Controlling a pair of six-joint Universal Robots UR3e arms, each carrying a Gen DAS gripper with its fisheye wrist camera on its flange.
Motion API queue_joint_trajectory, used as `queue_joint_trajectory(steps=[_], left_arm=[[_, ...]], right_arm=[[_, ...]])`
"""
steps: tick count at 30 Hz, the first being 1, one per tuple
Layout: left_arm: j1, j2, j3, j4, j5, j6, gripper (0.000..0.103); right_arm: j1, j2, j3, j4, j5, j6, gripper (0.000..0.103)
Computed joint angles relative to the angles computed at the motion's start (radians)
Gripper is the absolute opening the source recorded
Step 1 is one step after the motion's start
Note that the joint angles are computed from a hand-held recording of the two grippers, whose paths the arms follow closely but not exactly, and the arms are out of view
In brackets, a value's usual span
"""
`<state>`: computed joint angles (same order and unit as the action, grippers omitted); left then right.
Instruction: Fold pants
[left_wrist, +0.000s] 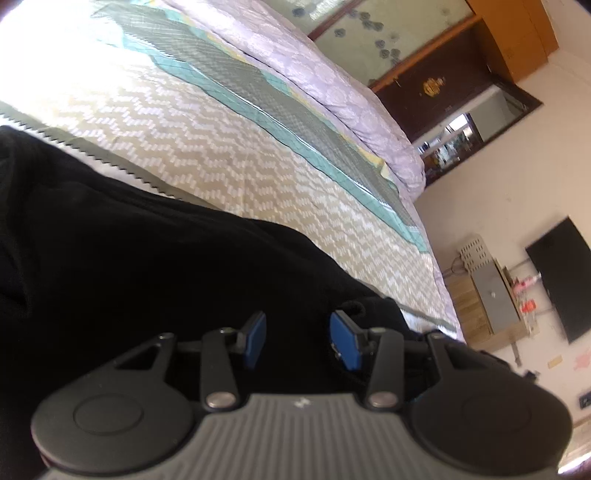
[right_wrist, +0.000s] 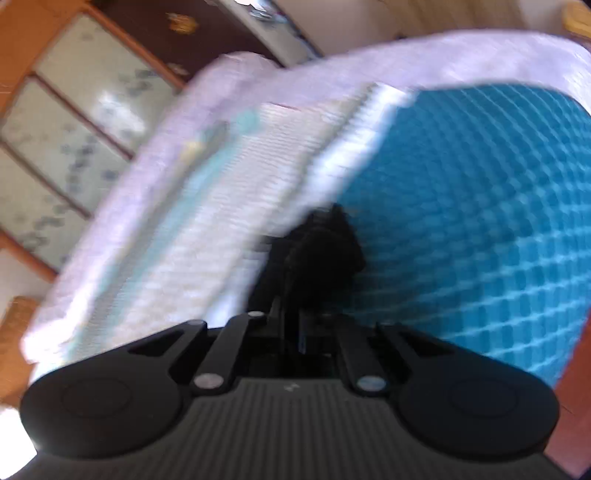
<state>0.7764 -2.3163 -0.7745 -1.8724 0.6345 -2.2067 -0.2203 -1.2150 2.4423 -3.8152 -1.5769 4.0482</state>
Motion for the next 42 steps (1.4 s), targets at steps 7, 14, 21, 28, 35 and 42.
queue_joint_trajectory(steps=[7, 14, 21, 28, 35, 42], left_arm=[[0.026, -0.085, 0.115, -0.025, -0.018, -0.075, 0.040], [0.111, -0.098, 0.162, 0.013, -0.083, -0.097, 0.042], [0.258, -0.150, 0.193, 0.289, -0.135, -0.354, 0.047], [0.279, -0.211, 0.217, 0.421, -0.081, -0.527, 0.047], [0.296, -0.215, 0.170, 0.466, -0.059, -0.547, 0.061], [0.293, -0.330, 0.341, 0.344, -0.038, -0.526, 0.081]], right_arm=[[0.250, -0.096, -0.253, 0.085, 0.188, -0.256, 0.009], [0.532, 0.219, -0.733, 0.642, 0.115, -0.440, 0.034], [0.487, 0.088, -0.612, 0.472, 0.214, -0.360, 0.071], [0.476, 0.185, -0.658, 0.280, 0.314, -0.228, 0.076], [0.551, 0.288, -0.751, 0.529, 0.112, -0.144, 0.054], [0.648, 0.244, -0.875, 0.567, 0.045, -0.273, 0.055]])
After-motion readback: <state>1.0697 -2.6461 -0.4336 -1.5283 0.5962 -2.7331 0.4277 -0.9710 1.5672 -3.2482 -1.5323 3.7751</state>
